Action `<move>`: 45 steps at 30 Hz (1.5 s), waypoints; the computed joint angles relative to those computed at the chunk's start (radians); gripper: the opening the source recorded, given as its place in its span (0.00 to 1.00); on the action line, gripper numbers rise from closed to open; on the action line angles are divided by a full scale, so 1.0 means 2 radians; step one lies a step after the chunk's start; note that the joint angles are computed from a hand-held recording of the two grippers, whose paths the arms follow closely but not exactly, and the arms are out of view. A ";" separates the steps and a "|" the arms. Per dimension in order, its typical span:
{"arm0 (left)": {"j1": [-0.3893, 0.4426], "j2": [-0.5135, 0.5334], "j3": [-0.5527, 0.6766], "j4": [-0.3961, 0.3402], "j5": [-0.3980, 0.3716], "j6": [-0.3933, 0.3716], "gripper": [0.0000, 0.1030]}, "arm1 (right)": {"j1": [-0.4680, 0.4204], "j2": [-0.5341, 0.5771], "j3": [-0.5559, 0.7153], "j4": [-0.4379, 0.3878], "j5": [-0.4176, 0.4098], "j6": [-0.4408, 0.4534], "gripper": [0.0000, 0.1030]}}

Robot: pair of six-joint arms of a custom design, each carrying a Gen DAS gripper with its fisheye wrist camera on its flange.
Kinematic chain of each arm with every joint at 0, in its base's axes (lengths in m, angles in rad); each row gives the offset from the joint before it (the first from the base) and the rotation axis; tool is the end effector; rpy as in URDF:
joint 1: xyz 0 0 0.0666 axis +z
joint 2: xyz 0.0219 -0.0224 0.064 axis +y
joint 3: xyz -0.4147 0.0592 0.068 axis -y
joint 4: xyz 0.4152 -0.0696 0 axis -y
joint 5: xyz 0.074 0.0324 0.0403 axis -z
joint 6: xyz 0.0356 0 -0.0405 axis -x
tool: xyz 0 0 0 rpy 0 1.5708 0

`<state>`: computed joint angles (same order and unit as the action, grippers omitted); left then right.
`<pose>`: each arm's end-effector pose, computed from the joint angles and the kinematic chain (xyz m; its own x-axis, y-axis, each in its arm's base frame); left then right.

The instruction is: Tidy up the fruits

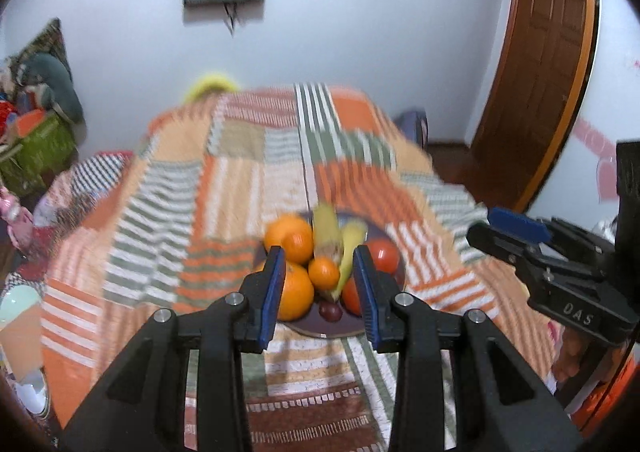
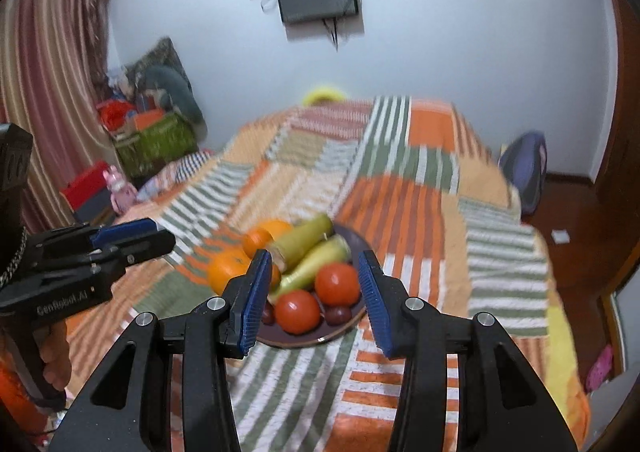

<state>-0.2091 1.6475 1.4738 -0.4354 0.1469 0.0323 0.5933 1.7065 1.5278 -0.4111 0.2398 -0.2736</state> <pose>0.6052 -0.1342 0.4045 -0.5698 0.0883 -0.8170 0.3045 0.9461 -0.1102 0.5390 0.3528 0.3979 -0.5465 -0.0520 -0.8358 -0.2407 0.9657 0.0974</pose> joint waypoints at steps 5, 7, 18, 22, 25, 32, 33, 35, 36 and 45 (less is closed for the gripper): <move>0.002 -0.064 -0.046 0.055 -0.012 0.014 0.34 | 0.019 -0.040 -0.024 0.039 0.031 0.014 0.40; 0.001 -0.090 -0.066 0.078 -0.018 0.018 0.34 | 0.028 -0.056 -0.035 0.059 0.043 0.019 0.40; -0.010 -0.193 -0.148 0.168 -0.071 0.023 0.58 | 0.071 -0.101 -0.073 0.143 0.105 0.056 0.42; -0.019 -0.218 -0.165 0.177 -0.081 0.013 0.67 | 0.075 -0.104 -0.080 0.157 0.120 0.058 0.56; -0.025 -0.228 -0.173 0.183 -0.092 0.005 0.79 | 0.080 -0.107 -0.086 0.167 0.141 0.060 0.70; -0.026 -0.233 -0.179 0.184 -0.093 0.010 0.89 | 0.095 -0.114 -0.097 0.195 0.192 0.078 0.99; -0.026 -0.234 -0.180 0.184 -0.093 0.010 0.90 | 0.096 -0.113 -0.097 0.202 0.198 0.082 1.00; -0.025 -0.234 -0.182 0.187 -0.094 0.010 0.93 | 0.098 -0.115 -0.099 0.205 0.201 0.085 1.00; -0.025 -0.235 -0.183 0.187 -0.094 0.010 0.93 | 0.097 -0.115 -0.099 0.204 0.200 0.084 1.00; -0.032 -0.237 -0.190 0.192 -0.104 0.007 1.00 | 0.100 -0.114 -0.105 0.204 0.206 0.080 1.00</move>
<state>-0.2723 1.1741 1.0943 -0.0513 -0.0604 0.0460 0.7940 1.4784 1.3181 -0.0031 0.6519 -0.1134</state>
